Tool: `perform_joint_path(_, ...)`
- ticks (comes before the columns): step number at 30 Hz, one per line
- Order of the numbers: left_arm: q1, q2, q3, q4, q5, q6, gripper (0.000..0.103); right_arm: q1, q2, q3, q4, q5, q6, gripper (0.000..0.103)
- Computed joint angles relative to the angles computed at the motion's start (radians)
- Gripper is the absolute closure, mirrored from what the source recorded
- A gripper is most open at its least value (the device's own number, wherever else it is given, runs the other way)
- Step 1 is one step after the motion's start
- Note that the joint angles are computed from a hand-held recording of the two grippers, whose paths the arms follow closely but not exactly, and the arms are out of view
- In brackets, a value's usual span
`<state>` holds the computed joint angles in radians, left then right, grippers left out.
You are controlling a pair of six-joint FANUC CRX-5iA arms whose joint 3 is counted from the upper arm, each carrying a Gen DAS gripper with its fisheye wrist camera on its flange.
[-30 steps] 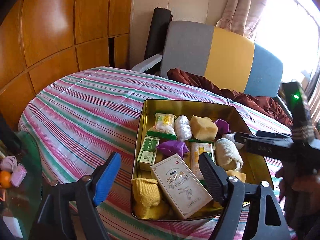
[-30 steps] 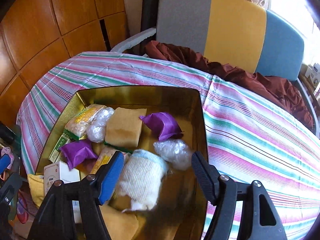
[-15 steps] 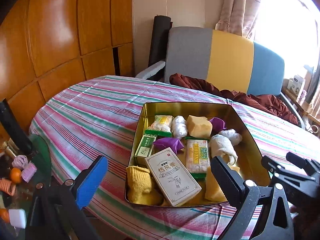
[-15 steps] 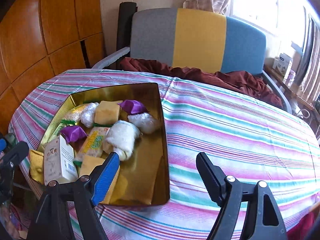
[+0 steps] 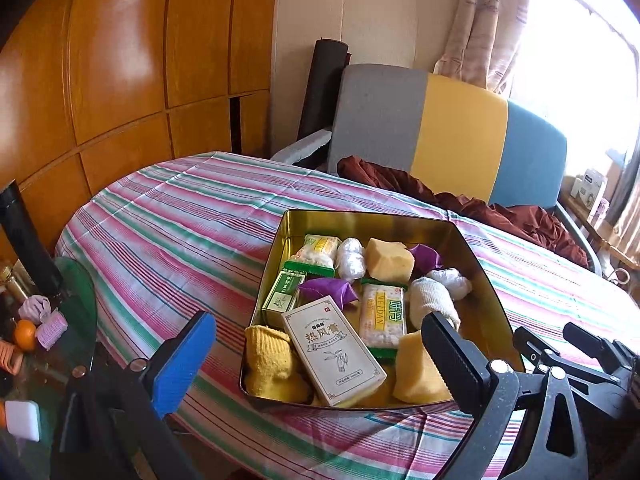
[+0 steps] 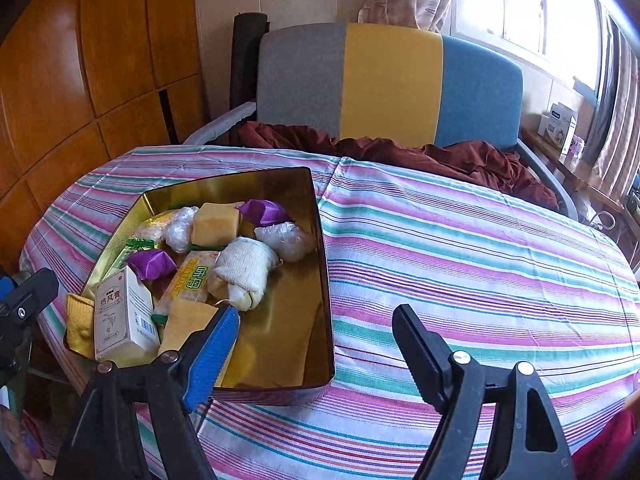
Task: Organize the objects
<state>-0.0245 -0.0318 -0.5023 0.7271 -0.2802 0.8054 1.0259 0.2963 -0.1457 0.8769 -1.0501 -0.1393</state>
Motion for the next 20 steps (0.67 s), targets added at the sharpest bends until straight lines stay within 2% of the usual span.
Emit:
perform_joint_path(8, 0.010, 0.009, 0.012, -0.030, -0.023, 0.033, 0.000, -0.001, 0.012, 0.015, -0.004, -0.001, 0.017, 0.022)
perform_joint_path(15, 0.002, 0.010, 0.001, -0.028, 0.014, 0.023, 0.001, -0.004, 0.019, 0.022, -0.010, 0.008, 0.030, 0.022)
perform_joint_path(20, 0.009, 0.017, 0.012, -0.036, -0.003, 0.029, 0.000, -0.004, 0.024, 0.027, -0.015, 0.015, 0.041, 0.022)
